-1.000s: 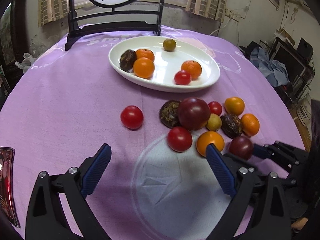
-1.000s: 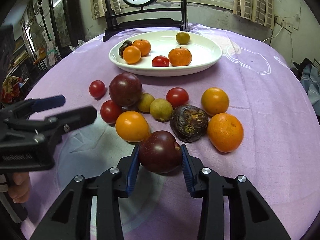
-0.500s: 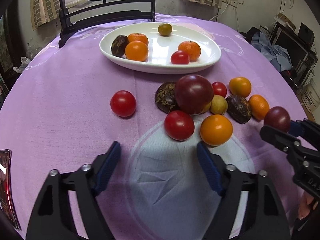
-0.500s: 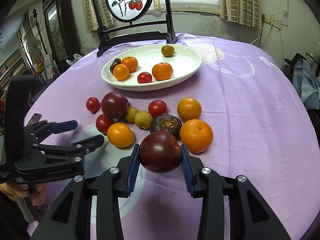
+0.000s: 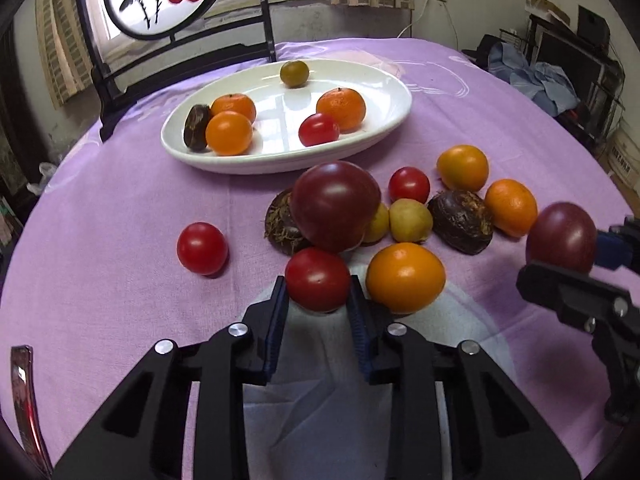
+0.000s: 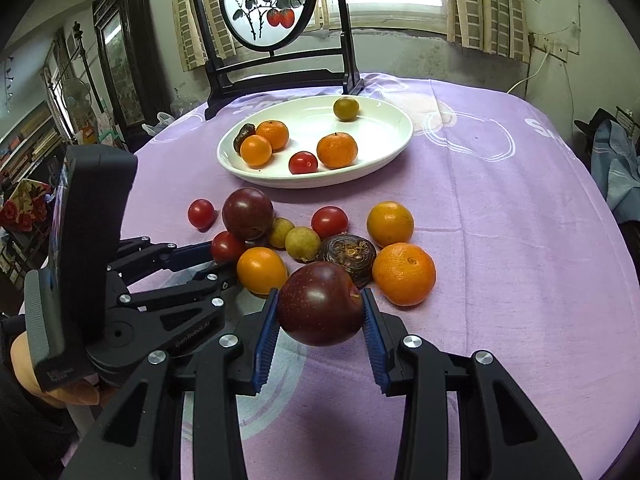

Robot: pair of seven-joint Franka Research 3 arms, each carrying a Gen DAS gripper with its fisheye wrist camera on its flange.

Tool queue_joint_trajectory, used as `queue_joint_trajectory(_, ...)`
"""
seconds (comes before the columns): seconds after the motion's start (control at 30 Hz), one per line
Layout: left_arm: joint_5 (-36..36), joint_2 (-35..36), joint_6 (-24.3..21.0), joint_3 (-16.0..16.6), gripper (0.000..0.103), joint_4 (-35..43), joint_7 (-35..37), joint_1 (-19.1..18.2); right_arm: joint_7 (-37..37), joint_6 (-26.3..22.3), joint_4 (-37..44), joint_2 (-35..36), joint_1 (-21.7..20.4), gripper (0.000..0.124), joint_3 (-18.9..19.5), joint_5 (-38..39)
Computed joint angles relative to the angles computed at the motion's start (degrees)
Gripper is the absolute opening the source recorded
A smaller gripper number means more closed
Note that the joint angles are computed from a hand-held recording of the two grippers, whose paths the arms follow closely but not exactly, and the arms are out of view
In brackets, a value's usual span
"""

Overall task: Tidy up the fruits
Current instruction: 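Grasp a dark purple tomato with the right gripper while the left gripper grasps a red tomato, then lower both held tomatoes onto the white plate and open both grippers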

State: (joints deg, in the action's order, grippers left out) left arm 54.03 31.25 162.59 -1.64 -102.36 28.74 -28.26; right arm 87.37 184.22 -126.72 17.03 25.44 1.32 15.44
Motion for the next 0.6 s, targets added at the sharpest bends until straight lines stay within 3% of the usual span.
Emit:
queue_joint_trajectory(0.17,-6.6,-3.0,3.3,-3.6,0.029,-4.7,4.4,3.7,0.2,1.6,-0.3,0.1,-0.3,0.040,0.1,0.6)
queue_joint_trajectory(0.37,2.1,-9.1,10.6,3.0,0.029,-10.4,-6.1,-0.3,-0.7,2.7,-0.1,0.7,0.8,0.040,-0.3,1.0)
queue_joint_trajectory(0.5,8.3,-11.5,12.5,4.1,0.029,-11.4,-12.2,-0.2,-2.0,5.2,-0.5,0.9,-5.1,0.040,6.3,1.2)
queue_joint_trajectory(0.6,3.6,-11.5,11.0,-0.3,0.029,-10.3,-6.6,4.2,-1.5,6.1,-0.4,1.1,-14.0,0.040,15.3,0.2)
